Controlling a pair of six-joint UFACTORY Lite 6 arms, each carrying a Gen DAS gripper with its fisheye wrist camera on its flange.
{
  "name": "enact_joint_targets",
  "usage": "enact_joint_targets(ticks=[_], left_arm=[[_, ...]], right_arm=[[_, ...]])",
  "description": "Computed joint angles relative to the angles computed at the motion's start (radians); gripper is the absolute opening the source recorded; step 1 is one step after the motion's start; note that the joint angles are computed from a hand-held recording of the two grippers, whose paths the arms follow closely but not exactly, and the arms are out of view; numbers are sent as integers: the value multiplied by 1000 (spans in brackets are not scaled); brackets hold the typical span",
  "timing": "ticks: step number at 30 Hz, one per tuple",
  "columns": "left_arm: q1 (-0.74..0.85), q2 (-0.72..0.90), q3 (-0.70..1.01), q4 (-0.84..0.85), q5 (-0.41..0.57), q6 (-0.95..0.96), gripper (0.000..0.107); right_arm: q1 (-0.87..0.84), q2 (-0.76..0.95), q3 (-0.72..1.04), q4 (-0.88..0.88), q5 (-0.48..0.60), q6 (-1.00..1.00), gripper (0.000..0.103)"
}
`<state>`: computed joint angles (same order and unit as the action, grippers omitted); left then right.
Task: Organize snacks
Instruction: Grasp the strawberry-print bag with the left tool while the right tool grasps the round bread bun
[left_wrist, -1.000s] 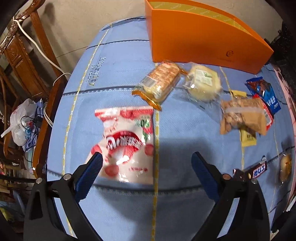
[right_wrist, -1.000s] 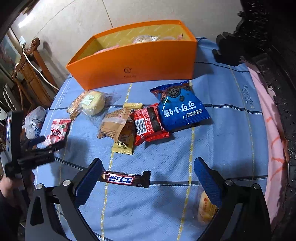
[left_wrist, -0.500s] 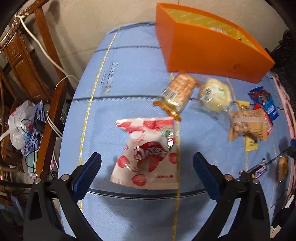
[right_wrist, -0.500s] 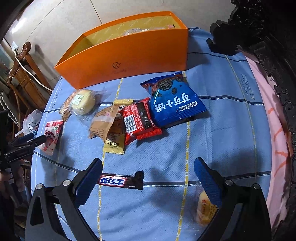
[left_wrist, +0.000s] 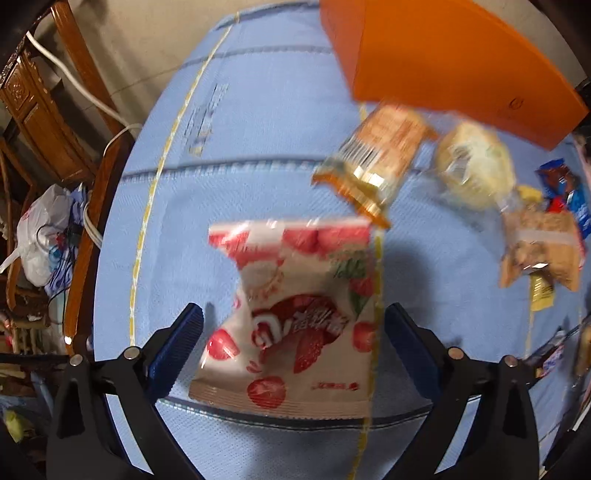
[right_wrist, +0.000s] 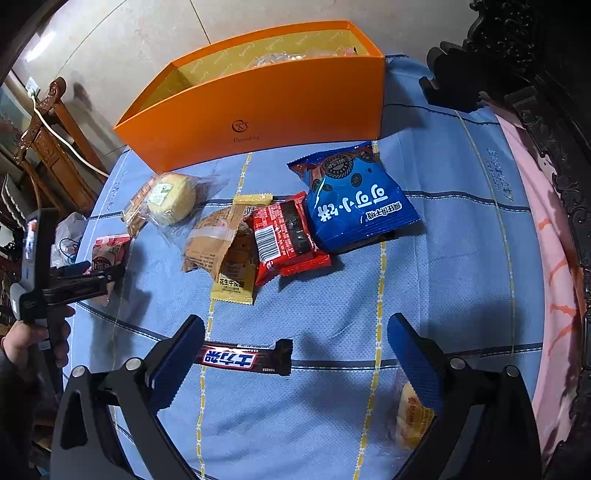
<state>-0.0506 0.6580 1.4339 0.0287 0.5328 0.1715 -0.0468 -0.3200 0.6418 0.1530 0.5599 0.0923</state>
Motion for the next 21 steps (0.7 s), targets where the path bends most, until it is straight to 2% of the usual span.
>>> enact_joint_targets(ticks=[1,3,6,10,14,18,21], left_arm=[[1,-11,-18,-11,-13,-8,86],[37,-28,-33,-130,-10,102,78],[54,-54,-52,-154,-15,145,61],[89,-91,-53,-247,34,227,41],[80,-121,-72,-165,41,164,37],[109,-186,-138,-236,57,216,36],[91,-207,-178,-213,63,214,38]], right_arm=[[-4,-2,-1,0,2,-1,100],[-14,-9,-3,-2,7,-2,100],[-30,-23,-6,-4,18,-4,100],[-41,-46,-10,-12,33,-8,100],[-77,-71,-24,5,50,-33,100],[-113,-115,-50,21,73,-63,100],[-119,-123,-64,22,76,-65,100]])
